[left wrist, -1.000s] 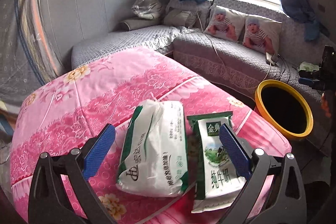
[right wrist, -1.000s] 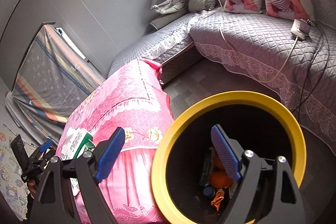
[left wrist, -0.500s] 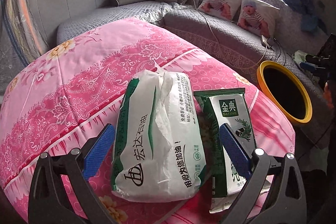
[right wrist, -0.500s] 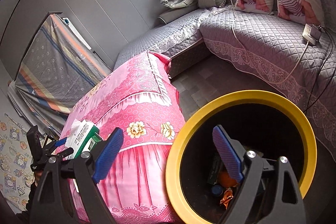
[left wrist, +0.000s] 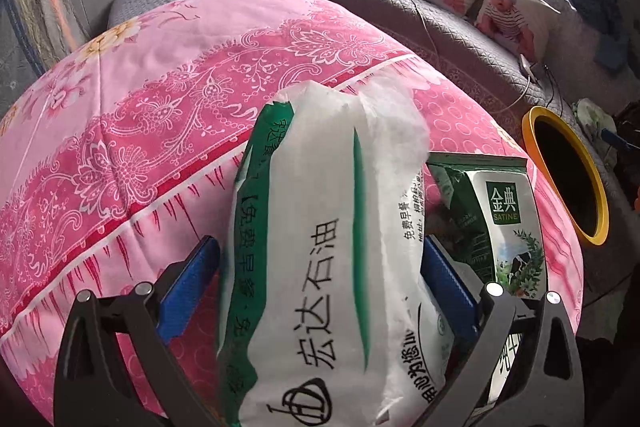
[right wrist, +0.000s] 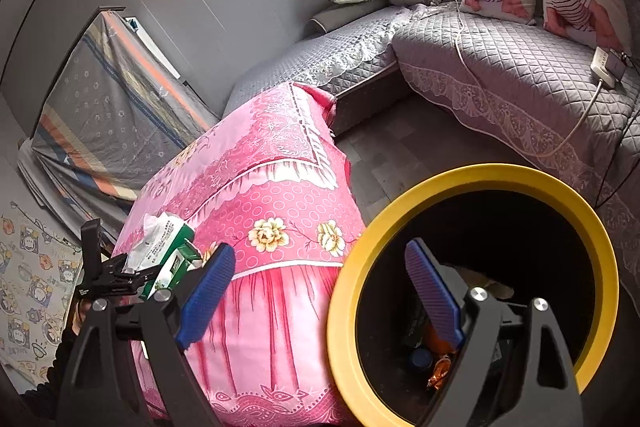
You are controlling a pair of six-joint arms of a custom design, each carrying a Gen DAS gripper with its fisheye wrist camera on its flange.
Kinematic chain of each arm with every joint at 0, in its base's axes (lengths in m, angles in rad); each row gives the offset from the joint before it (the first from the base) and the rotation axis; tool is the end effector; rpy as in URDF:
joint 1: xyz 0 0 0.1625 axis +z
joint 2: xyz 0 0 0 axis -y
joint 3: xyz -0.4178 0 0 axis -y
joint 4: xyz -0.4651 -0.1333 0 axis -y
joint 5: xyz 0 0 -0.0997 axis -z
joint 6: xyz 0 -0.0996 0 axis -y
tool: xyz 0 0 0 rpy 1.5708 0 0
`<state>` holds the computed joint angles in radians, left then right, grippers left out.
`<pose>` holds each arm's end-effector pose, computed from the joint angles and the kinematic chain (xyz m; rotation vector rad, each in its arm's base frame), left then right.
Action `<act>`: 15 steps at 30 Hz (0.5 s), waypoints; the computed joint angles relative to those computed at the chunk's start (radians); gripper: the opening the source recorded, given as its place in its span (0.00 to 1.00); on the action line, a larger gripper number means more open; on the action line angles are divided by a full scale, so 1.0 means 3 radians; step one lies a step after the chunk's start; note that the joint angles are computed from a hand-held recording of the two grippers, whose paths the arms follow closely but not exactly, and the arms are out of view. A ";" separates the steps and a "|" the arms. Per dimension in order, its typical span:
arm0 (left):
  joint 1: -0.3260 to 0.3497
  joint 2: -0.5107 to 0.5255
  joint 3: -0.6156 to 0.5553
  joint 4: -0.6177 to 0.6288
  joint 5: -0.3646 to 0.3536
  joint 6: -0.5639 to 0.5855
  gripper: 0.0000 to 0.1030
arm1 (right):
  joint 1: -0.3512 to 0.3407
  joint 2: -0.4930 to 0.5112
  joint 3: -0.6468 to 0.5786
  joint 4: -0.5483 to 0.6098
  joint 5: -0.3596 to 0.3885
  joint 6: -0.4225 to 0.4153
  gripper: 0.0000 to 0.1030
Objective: Collect trash
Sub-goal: 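Reach the left tool to the bed and grasp the white-green oil bag, then grasp the green-white milk carton on the bed with the right tool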
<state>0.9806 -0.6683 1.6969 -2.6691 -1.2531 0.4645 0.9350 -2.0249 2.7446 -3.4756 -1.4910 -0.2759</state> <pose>-0.2385 -0.6515 -0.0644 1.4086 2.4502 -0.1268 -0.0621 -0.3220 0.2864 -0.3504 -2.2713 1.4291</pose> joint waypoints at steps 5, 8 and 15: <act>0.0027 0.0017 -0.0046 0.0046 -0.0064 -0.0128 0.65 | 0.0352 0.0241 -0.0115 0.0122 -0.0109 -0.0095 0.81; 0.0023 -0.0001 -0.0002 -0.0049 -0.0055 -0.0103 0.50 | 0.0565 0.0423 -0.0248 0.0461 -0.0102 -0.0121 0.81; 0.0033 -0.0211 0.0224 -0.0327 -0.0145 -0.0052 0.39 | 0.1060 0.1115 -0.0621 0.0792 -0.0369 -0.0028 0.81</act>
